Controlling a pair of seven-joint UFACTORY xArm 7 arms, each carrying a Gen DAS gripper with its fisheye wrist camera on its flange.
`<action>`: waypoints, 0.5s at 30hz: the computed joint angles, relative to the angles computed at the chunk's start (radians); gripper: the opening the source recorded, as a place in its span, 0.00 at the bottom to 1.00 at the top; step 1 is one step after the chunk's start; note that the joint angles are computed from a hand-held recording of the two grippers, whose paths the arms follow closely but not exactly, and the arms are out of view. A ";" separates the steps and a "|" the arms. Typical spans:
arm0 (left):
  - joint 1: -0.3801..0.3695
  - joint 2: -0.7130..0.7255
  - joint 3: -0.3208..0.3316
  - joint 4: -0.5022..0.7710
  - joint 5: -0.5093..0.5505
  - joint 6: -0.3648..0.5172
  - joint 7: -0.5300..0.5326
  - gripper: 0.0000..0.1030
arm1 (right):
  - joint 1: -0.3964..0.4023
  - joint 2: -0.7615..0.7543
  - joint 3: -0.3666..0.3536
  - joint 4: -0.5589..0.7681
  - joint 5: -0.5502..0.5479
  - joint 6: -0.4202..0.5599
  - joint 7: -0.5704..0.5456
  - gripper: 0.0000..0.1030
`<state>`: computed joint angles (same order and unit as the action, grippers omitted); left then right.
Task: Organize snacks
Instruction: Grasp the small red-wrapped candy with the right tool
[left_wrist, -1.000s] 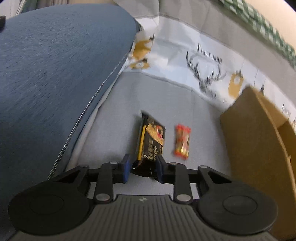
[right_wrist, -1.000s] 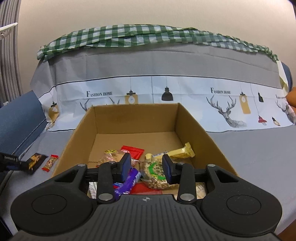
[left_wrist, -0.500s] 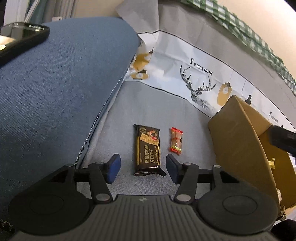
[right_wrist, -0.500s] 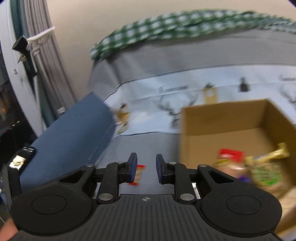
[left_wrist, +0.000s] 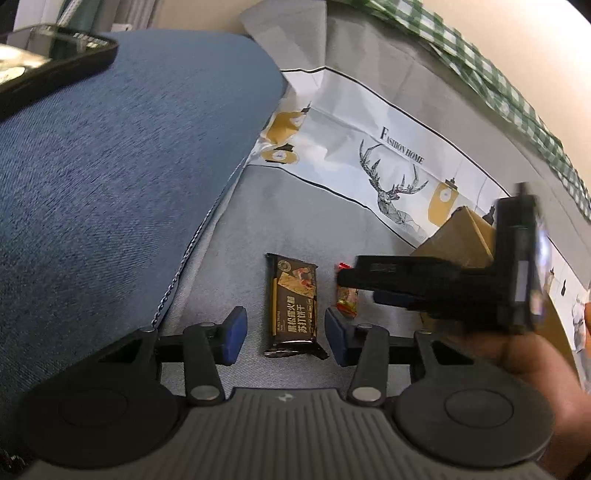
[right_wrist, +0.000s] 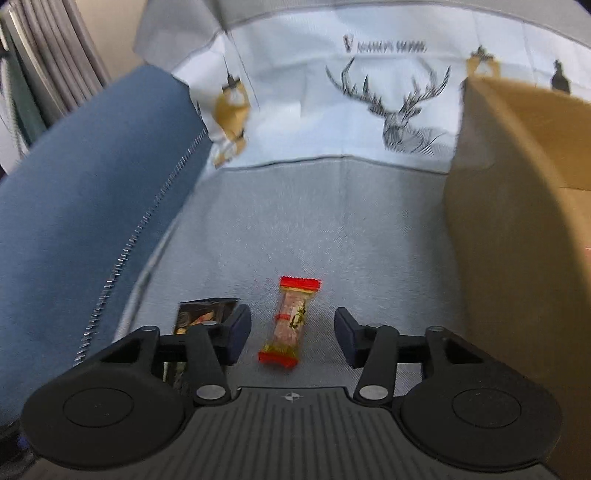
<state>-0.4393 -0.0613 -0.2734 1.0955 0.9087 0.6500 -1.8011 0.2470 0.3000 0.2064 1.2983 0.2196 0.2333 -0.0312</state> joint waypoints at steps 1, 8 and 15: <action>0.001 0.000 0.001 -0.002 -0.002 -0.005 0.004 0.50 | 0.025 0.025 -0.023 0.027 -0.036 0.016 0.026 0.51; 0.000 0.016 0.004 0.011 -0.002 -0.006 0.005 0.51 | 0.069 0.041 -0.068 0.023 -0.183 -0.005 0.080 0.17; -0.003 0.020 0.013 0.010 -0.002 -0.018 -0.005 0.55 | -0.043 -0.172 0.035 -0.251 -0.038 -0.112 -0.116 0.16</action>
